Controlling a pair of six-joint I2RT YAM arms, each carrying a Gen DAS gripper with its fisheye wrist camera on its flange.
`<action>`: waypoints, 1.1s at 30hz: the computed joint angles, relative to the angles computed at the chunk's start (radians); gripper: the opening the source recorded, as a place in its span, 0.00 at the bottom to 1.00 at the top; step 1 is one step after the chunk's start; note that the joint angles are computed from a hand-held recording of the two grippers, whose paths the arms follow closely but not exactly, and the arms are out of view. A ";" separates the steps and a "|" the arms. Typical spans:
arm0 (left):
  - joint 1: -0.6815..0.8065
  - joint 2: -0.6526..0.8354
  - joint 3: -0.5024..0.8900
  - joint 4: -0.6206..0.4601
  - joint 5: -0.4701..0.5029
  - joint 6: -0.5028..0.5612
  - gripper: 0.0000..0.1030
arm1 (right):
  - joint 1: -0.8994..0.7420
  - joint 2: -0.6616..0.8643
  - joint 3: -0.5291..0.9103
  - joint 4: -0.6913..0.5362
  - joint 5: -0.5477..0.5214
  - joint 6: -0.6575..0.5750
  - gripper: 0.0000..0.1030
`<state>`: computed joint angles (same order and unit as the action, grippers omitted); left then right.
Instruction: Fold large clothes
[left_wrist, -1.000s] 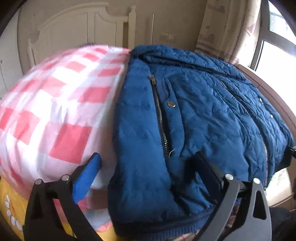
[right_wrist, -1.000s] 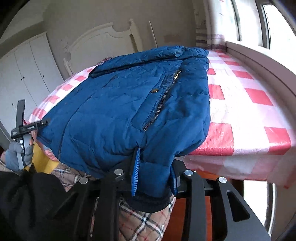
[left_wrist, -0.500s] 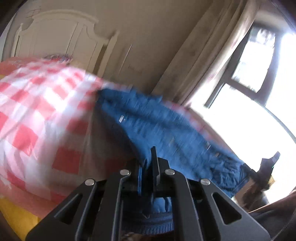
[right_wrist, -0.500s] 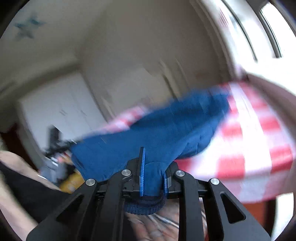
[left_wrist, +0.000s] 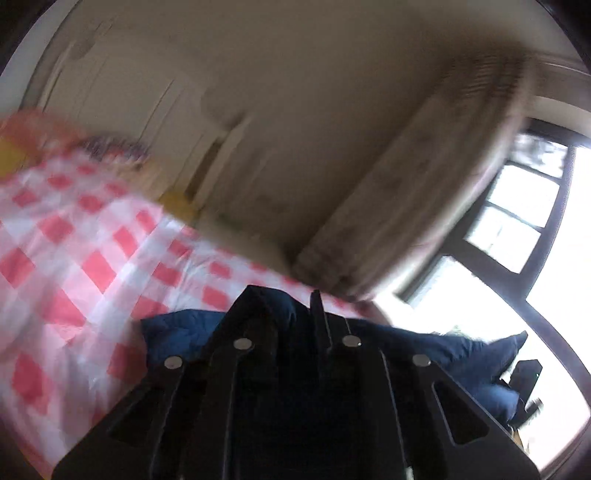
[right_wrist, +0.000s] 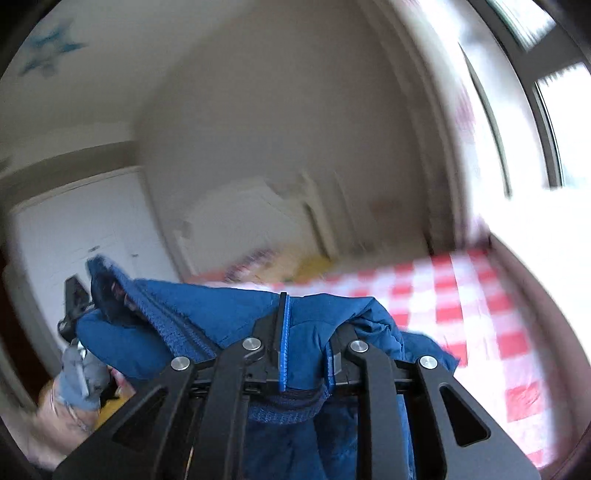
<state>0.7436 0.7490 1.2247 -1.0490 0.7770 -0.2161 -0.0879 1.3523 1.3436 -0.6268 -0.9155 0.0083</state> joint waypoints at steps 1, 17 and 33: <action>-0.104 0.054 -0.024 0.070 -0.106 -0.057 0.22 | 0.031 0.091 0.046 -0.011 0.051 0.017 0.21; -0.154 0.422 -0.059 0.198 -0.385 0.080 0.84 | -0.026 0.593 0.394 -0.210 0.166 -0.050 0.92; -0.454 0.512 -0.094 0.338 -0.599 0.072 0.08 | 0.158 0.529 0.259 0.017 0.350 -0.188 0.15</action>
